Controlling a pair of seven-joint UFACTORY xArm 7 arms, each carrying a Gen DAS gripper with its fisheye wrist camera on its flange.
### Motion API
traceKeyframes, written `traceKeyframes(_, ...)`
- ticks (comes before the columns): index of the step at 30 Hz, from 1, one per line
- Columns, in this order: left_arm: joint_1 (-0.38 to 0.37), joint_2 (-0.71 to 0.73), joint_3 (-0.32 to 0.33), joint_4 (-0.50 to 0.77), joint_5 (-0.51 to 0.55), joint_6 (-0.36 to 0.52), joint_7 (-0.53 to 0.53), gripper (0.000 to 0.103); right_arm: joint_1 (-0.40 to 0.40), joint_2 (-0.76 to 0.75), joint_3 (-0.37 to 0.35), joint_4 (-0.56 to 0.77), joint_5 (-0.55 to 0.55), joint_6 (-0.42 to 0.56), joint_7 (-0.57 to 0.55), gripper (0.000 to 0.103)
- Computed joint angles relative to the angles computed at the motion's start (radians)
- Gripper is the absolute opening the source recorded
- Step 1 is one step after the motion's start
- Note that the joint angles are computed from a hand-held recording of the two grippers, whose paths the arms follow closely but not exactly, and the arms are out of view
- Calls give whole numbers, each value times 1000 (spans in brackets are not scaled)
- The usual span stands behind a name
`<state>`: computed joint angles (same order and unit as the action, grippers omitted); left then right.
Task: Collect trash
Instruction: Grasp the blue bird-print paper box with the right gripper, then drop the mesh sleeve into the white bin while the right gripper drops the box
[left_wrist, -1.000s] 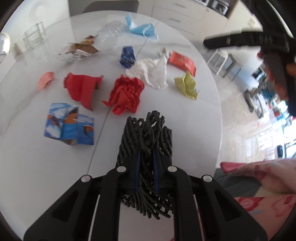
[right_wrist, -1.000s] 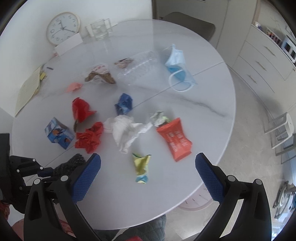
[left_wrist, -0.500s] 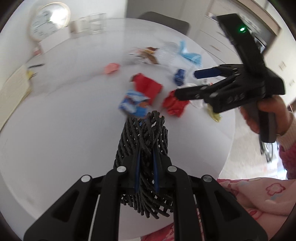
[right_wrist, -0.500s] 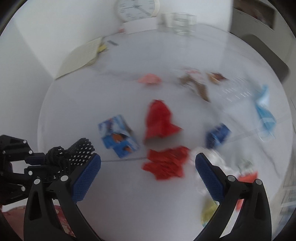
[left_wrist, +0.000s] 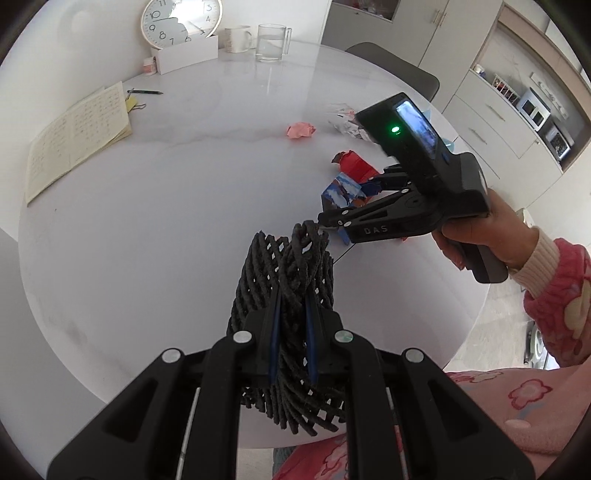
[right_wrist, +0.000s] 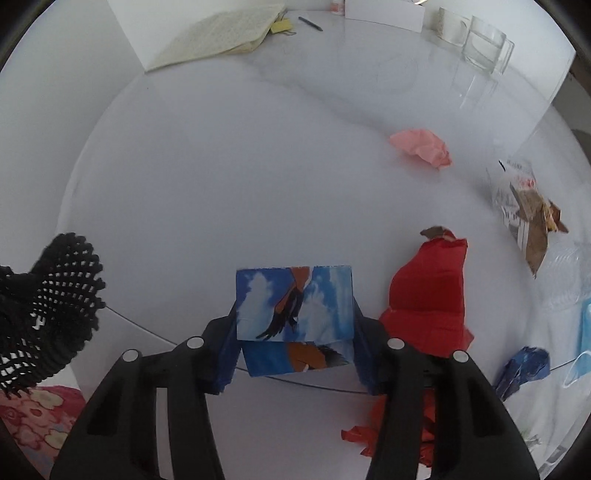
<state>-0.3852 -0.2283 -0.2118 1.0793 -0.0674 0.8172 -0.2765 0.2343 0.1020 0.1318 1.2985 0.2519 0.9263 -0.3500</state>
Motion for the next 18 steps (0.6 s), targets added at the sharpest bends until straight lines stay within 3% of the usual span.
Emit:
traceKeyframes(3,-12,17,-2,26,-13,-8,29,12,-23,-91,-14,-46,82,7,-22,51)
traceKeyframes(9,-70,143,-29,188,-52,-23,159,12,-92,-376,-104,-194,88,8,55,51)
traceKeyframes(12,-119,261,-60,327,-86,-20,253,12,-184,-538,-163,-273,0,41,141,52)
traceKeyframes(18,-284,615,-123,767,-47,86,361,12,-381,-709,-275,-338,-179,106,224,52)
